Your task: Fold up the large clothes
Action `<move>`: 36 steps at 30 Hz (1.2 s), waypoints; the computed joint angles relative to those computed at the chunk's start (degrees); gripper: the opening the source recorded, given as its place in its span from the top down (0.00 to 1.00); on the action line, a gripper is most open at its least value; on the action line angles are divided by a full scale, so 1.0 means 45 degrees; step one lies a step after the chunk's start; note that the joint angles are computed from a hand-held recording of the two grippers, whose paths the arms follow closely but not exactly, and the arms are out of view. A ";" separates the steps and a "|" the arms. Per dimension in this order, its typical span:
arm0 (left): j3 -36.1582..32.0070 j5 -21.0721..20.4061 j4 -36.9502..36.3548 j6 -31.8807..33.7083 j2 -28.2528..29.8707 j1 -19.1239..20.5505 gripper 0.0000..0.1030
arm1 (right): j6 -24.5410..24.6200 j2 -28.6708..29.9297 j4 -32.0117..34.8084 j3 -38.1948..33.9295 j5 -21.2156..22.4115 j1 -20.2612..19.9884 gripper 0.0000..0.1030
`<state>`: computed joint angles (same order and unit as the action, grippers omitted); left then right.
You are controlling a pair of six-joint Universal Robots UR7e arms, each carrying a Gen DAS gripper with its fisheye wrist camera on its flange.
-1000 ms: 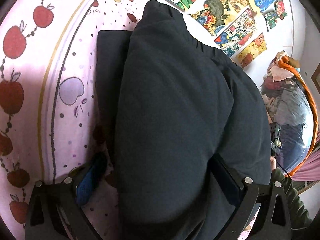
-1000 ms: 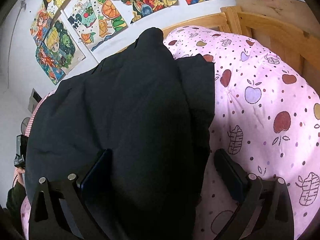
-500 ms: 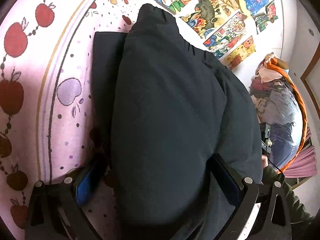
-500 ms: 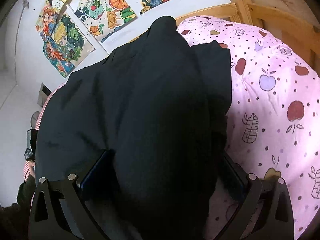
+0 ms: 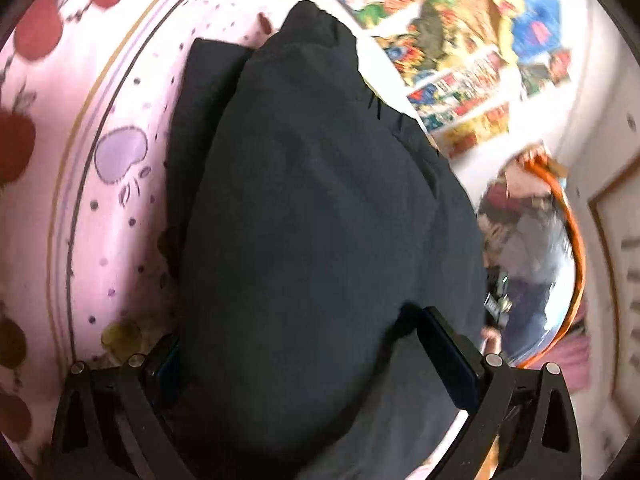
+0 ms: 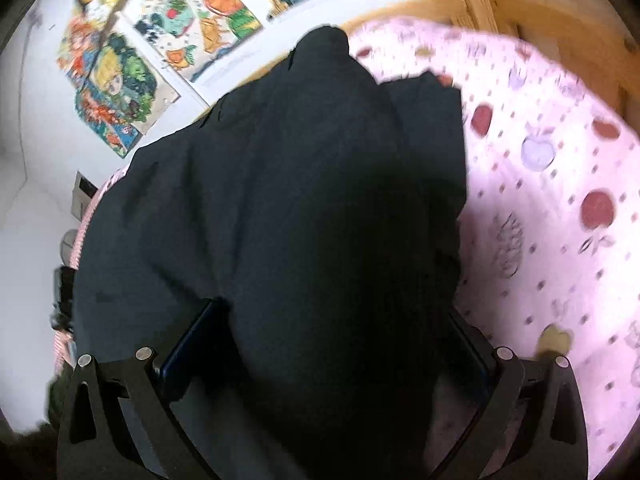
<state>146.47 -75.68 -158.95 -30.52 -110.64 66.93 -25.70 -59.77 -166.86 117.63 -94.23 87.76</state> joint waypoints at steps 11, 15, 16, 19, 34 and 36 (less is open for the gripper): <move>-0.0396 0.2984 0.3231 -0.3774 -0.0766 -0.2553 0.57 | 0.0968 -0.0242 -0.0114 0.0385 -0.0847 0.0813 0.52; -0.0865 0.4564 0.5360 -0.5088 -0.0941 -0.4183 0.67 | 0.0432 -0.0787 -0.0118 0.0786 -0.0958 0.1249 0.79; -0.0991 0.4887 0.5850 -0.5358 -0.1010 -0.4674 0.68 | 0.0381 -0.0832 -0.0180 0.0820 -0.1054 0.1398 0.80; -0.1347 0.5422 0.6917 -0.5796 -0.1387 -0.5723 0.70 | 0.0399 -0.1123 -0.0485 0.1037 -0.0978 0.1962 0.83; -0.3476 0.7249 1.9357 -1.4429 -0.5835 -1.2523 0.72 | 0.0470 -0.2802 -0.0250 0.1944 0.0372 0.4340 0.85; -0.3179 0.7048 2.0098 -1.5144 -0.6636 -1.2818 0.72 | 0.0482 -0.2907 -0.0246 0.2181 0.0225 0.4387 0.85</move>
<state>132.16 -43.96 -68.51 -98.67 -140.50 9.25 -23.53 -72.85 -167.97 127.45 -93.22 107.50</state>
